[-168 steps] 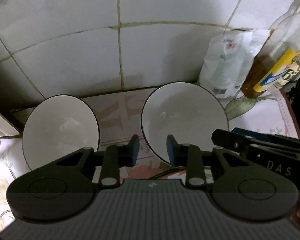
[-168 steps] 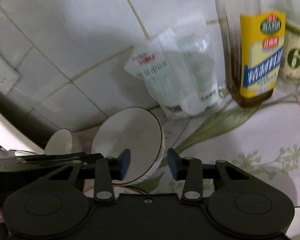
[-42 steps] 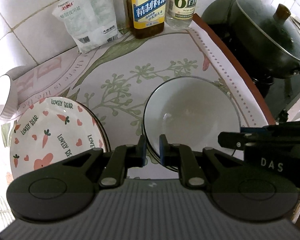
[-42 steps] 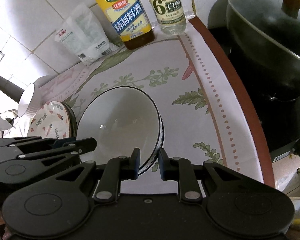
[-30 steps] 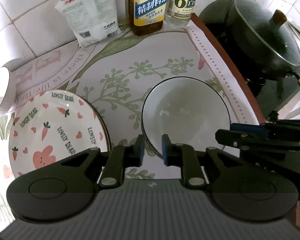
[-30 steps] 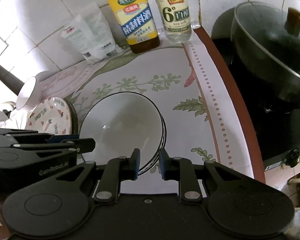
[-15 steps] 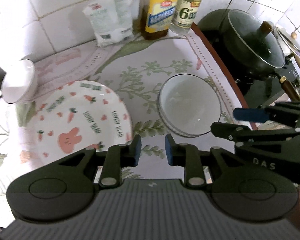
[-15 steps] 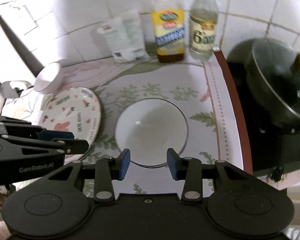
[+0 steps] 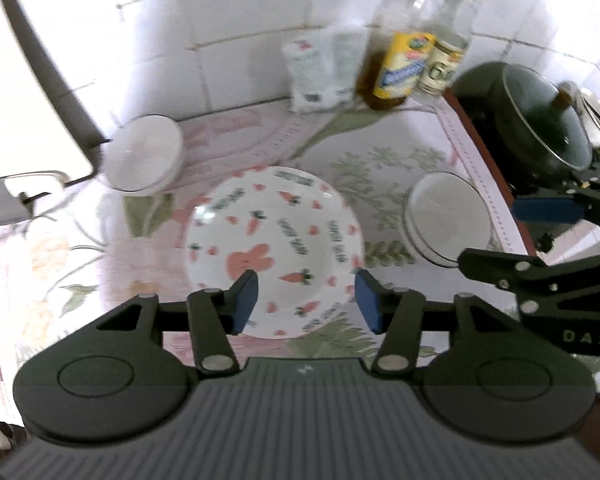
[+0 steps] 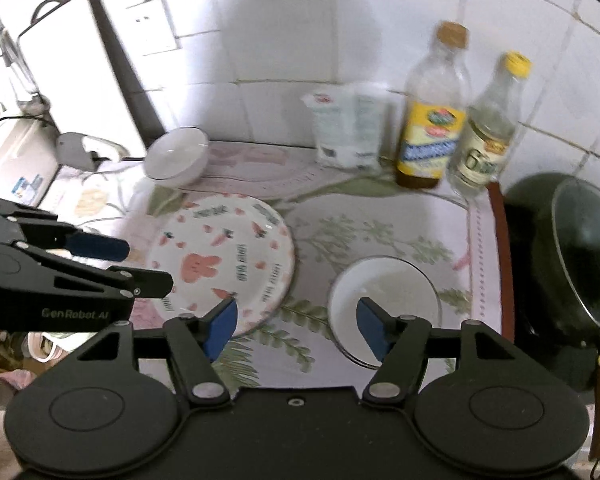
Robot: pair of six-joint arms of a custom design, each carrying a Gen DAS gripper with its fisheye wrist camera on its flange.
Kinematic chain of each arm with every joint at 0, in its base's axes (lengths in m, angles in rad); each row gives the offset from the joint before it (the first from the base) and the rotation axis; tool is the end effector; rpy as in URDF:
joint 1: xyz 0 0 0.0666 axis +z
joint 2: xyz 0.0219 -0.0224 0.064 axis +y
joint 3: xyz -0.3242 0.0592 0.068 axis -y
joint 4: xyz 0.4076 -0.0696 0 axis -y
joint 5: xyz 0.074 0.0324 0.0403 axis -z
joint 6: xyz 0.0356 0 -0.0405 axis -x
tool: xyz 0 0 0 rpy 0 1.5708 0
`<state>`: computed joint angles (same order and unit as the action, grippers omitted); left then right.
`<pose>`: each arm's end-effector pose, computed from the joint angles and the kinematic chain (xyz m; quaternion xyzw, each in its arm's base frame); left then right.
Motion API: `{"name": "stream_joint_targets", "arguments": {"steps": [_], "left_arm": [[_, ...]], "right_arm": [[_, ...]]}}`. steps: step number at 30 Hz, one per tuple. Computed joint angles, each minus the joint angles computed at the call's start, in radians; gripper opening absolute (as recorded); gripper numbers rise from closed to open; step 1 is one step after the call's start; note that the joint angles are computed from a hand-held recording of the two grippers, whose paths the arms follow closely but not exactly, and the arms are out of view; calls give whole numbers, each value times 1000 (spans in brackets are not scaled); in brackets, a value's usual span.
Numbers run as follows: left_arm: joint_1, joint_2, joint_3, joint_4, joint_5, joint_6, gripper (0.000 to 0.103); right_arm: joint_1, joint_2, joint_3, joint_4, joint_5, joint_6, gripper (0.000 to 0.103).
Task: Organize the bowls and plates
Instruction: 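Open the right gripper and lift it away from the bowl stack, then move the right gripper to the white bowl by the wall and grasp its rim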
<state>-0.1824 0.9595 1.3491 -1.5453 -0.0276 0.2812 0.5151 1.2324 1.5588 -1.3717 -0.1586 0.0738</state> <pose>0.3075 -0.0561 0.4896 -0.0512 0.9771 -0.0342 0.2036 0.3621 0.2110 0.4952 -0.2991 0.9152 0.1313 0.2359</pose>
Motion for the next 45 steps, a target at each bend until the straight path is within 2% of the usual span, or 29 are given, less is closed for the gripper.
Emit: {"name": "stream_joint_targets", "arguments": {"steps": [13, 16, 22, 27, 31, 36, 39, 45], "left_arm": [[274, -58, -2, 11, 52, -110, 72], [344, -63, -6, 24, 63, -152, 75], [474, -71, -33, 67, 91, -234, 80], [562, -61, -74, 142, 120, -301, 84], [619, -38, -110, 229, 161, -308, 84], [660, -2, -167, 369, 214, -314, 84], [659, 30, -191, 435, 218, -322, 84], [637, 92, -238, 551, 226, -332, 80]], "right_arm": [[136, 121, 183, 11, 16, -3, 73], [159, 148, 206, 45, -4, -19, 73], [195, 190, 197, 177, -46, -74, 73], [215, 210, 131, 352, -64, -152, 73], [223, 252, 97, 467, -57, -238, 73], [234, 334, 99, 540, -37, -299, 73], [234, 385, 109, 576, -36, -322, 73], [234, 481, 157, 595, -35, -356, 73]]}}
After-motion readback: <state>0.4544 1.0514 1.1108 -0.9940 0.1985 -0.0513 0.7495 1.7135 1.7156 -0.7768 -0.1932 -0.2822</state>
